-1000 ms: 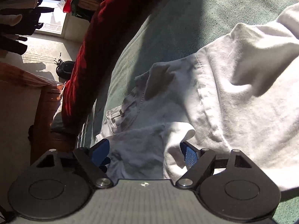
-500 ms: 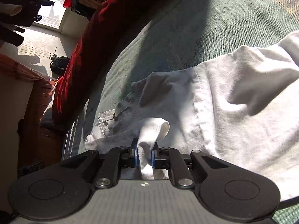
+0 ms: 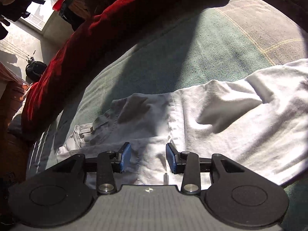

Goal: Fold clothes

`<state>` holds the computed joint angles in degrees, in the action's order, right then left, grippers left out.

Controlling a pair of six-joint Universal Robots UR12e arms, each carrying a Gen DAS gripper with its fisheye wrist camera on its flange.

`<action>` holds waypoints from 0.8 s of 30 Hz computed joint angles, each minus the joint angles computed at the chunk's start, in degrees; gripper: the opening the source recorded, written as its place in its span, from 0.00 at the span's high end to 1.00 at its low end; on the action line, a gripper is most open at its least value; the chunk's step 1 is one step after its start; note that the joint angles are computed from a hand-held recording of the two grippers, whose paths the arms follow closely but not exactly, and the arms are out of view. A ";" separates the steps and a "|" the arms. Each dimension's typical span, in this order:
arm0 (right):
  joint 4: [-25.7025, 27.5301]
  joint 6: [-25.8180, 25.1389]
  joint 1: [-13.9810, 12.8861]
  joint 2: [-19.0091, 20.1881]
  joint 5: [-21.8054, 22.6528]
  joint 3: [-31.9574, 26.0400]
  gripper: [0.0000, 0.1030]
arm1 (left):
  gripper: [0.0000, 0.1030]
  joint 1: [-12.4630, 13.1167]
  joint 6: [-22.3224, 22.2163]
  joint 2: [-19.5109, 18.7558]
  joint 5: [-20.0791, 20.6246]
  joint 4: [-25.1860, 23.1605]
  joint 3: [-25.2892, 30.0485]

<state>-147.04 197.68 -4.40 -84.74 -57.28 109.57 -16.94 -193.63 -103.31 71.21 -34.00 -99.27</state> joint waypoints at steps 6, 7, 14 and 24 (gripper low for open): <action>4.29 -6.14 3.00 1.74 -2.08 -0.96 0.51 | 0.34 -0.66 2.04 0.19 4.21 -0.54 -0.63; 3.81 -5.26 2.98 1.39 -2.97 -0.75 0.51 | 0.34 -0.51 1.64 0.60 4.87 -0.77 -0.88; 1.96 -9.77 6.15 -0.72 -11.86 -1.40 0.32 | 0.34 0.24 -0.51 2.09 6.54 0.43 -2.04; -1.10 -20.19 14.43 2.29 -27.12 -1.14 0.00 | 0.31 -0.40 -0.74 1.12 7.15 6.67 -4.34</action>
